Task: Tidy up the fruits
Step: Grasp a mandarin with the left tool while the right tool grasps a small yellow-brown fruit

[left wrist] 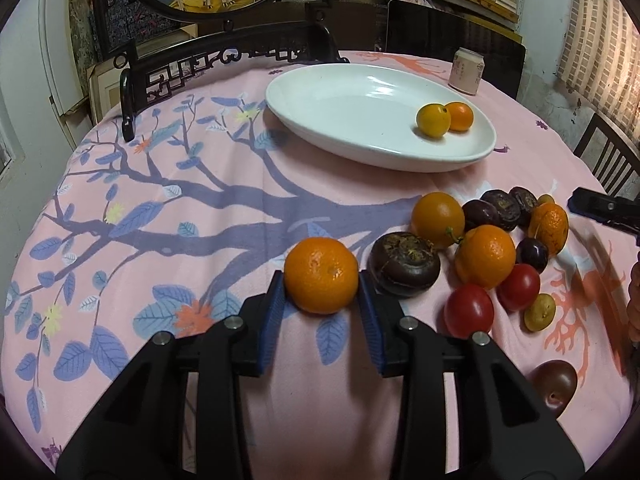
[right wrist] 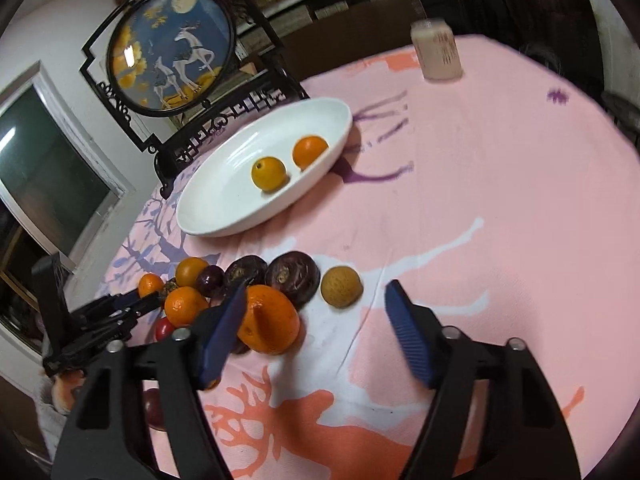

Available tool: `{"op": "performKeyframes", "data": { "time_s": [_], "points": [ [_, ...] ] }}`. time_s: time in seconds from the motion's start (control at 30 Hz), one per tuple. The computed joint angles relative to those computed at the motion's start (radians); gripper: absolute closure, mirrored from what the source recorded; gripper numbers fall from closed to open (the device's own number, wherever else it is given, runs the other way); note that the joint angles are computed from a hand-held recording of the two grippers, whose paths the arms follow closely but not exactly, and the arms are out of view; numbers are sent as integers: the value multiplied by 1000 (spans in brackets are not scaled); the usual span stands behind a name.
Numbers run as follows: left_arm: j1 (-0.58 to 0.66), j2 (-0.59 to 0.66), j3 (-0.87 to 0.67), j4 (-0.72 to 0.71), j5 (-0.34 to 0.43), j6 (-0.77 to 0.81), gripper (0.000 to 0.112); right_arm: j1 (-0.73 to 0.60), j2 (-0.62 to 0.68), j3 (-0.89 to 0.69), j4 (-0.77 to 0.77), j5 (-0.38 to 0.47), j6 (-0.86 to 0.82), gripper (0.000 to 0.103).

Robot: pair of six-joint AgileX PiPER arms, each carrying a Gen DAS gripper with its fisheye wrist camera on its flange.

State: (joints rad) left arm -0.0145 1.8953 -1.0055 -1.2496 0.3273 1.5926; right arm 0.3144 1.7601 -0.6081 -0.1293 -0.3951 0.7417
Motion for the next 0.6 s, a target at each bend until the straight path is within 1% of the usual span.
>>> {"op": "performKeyframes", "data": {
  "time_s": [0.03,0.07,0.23,0.3,0.33,0.37,0.4,0.43,0.53,0.6],
  "points": [
    [0,0,0,0,0,0,75,-17,8,0,-62,-10,61,40],
    [0,-1,1,-2,-2,4,75,-31,18,-3,-113,-19,112,41],
    [-2,-2,4,-5,-6,8,75,-69,49,-19,-227,-41,238,58],
    [-2,-1,3,-4,-5,6,75,-79,69,-41,-280,-31,292,60],
    [-1,0,2,-4,-4,5,75,-77,75,-49,-277,-21,291,65],
    [-1,0,1,-6,-3,6,75,-71,81,-59,-262,-5,277,67],
    [-1,1,1,-8,-2,6,76,-63,84,-65,-229,8,243,74],
    [-1,2,1,-12,0,9,76,-59,87,-70,-214,18,226,77],
    [4,2,0,-24,23,16,76,-50,88,-71,-166,24,174,79],
    [8,-5,5,-47,33,33,76,-51,76,-55,-147,7,157,79]
  ]
}}
